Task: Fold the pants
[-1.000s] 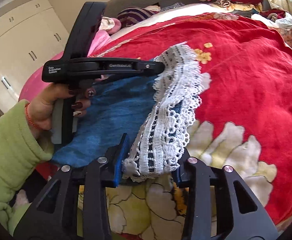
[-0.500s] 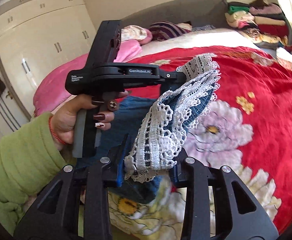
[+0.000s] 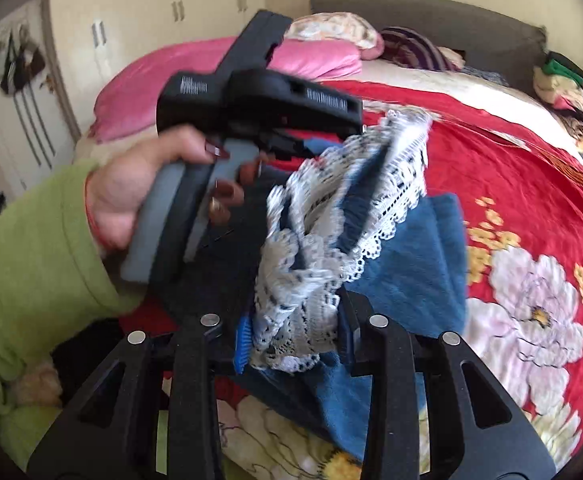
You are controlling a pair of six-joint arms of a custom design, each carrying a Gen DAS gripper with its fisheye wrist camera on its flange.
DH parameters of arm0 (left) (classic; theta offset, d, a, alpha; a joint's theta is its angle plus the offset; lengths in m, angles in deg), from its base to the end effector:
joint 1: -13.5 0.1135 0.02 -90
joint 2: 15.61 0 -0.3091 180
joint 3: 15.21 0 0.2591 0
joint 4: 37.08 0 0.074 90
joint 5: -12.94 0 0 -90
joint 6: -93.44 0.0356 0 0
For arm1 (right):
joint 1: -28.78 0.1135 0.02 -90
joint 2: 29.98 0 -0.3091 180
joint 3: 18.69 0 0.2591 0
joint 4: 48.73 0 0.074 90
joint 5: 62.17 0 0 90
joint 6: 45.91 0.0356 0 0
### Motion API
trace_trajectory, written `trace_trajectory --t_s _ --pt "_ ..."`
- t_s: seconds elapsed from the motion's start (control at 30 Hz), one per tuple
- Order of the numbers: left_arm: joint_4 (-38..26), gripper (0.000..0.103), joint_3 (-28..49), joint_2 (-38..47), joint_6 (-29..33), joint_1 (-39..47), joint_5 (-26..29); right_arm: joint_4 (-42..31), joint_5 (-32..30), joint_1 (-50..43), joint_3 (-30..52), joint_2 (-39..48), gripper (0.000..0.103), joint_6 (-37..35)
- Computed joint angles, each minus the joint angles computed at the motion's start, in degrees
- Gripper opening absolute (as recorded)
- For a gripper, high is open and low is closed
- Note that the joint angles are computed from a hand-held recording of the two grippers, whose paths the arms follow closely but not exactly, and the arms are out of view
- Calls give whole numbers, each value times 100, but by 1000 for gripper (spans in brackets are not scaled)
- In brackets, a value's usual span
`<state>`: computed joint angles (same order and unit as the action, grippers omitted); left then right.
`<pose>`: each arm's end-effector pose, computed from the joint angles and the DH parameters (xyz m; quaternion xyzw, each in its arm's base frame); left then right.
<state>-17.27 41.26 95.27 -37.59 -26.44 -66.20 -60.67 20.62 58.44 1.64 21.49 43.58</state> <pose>0.2799 -0.2431 0.1297 0.0356 0.8818 -0.3642 0.2976 0.1099 0.0678 0.1466 -0.2624 0.8775 0.1558 0.3700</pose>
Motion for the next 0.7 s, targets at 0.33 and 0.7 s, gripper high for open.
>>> trace_trajectory --t_s 0.33,0.7 --pt "1149 55 -1254 -379 -489 496 269 980 676 1886 84 1521 29 594" --pt "1092 62 -642 300 -324 260 713 -1195 -1144 -2097 595 -412 49 -1071"
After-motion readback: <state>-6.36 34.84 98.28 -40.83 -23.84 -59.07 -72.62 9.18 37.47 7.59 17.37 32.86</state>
